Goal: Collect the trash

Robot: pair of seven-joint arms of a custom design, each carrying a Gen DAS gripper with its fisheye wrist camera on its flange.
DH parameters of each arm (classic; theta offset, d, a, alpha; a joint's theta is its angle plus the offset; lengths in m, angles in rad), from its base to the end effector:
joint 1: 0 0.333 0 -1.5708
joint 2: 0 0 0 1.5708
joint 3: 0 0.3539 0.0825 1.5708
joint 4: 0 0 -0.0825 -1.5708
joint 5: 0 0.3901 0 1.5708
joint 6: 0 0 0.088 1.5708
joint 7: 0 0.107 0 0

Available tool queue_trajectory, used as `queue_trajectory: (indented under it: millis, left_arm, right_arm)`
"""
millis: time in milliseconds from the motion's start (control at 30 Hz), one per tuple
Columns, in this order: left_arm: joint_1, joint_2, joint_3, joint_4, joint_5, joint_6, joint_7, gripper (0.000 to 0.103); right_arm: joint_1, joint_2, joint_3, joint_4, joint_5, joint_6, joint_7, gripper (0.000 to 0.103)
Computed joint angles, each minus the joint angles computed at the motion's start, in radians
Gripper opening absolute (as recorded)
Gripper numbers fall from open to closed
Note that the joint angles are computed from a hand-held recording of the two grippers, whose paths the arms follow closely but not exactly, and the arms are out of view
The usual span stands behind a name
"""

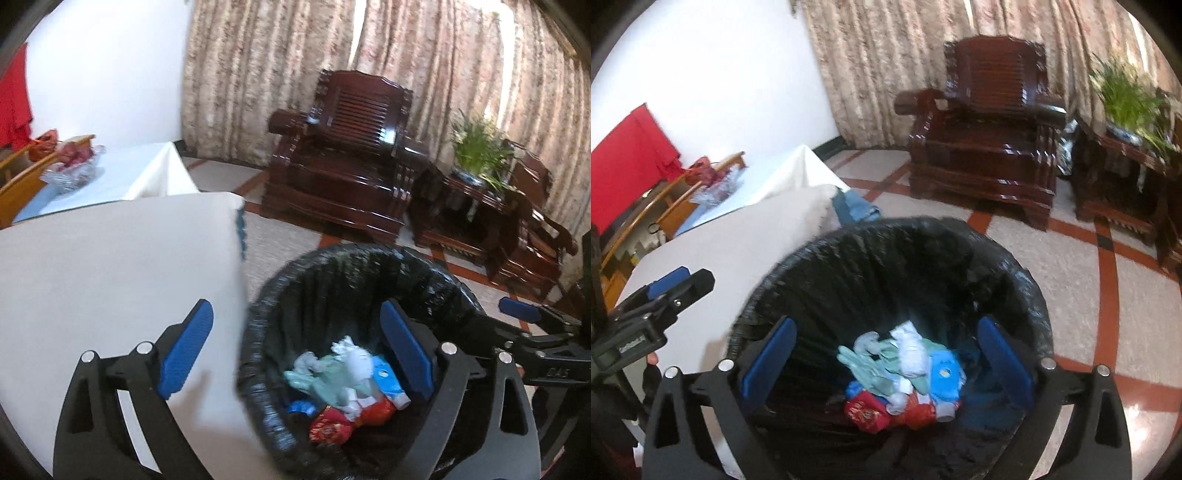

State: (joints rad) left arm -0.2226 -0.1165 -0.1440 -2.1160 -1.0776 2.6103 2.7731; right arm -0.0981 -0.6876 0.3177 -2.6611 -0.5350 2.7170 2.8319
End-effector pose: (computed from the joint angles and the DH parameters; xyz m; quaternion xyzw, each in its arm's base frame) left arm 0.5274 -0.1855 0.5590 -0.3430 0.8214 -0.4425 0.1089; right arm 0.3578 0.1159 0.5409 -0.4150 0.8064 -0.3001 0.2958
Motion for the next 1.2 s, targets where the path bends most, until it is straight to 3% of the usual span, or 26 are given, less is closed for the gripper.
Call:
queue_trajectory:
  millis: [700, 1200]
  left_arm:
    - [0.018, -0.211, 0.116, -0.064, 0.153, 0.002, -0.161, 0.091]
    - [-0.041, -0.322, 0.188, -0.121, 0.165, 0.039, -0.152, 0.092]
  right_arm:
    - [0.061, 0.006, 0.077, 0.199, -0.075, -0.072, -0.030, 0.097]
    - [0.080, -0.021, 0.110, 0.226, -0.103, -0.093, 0.002, 0.097]
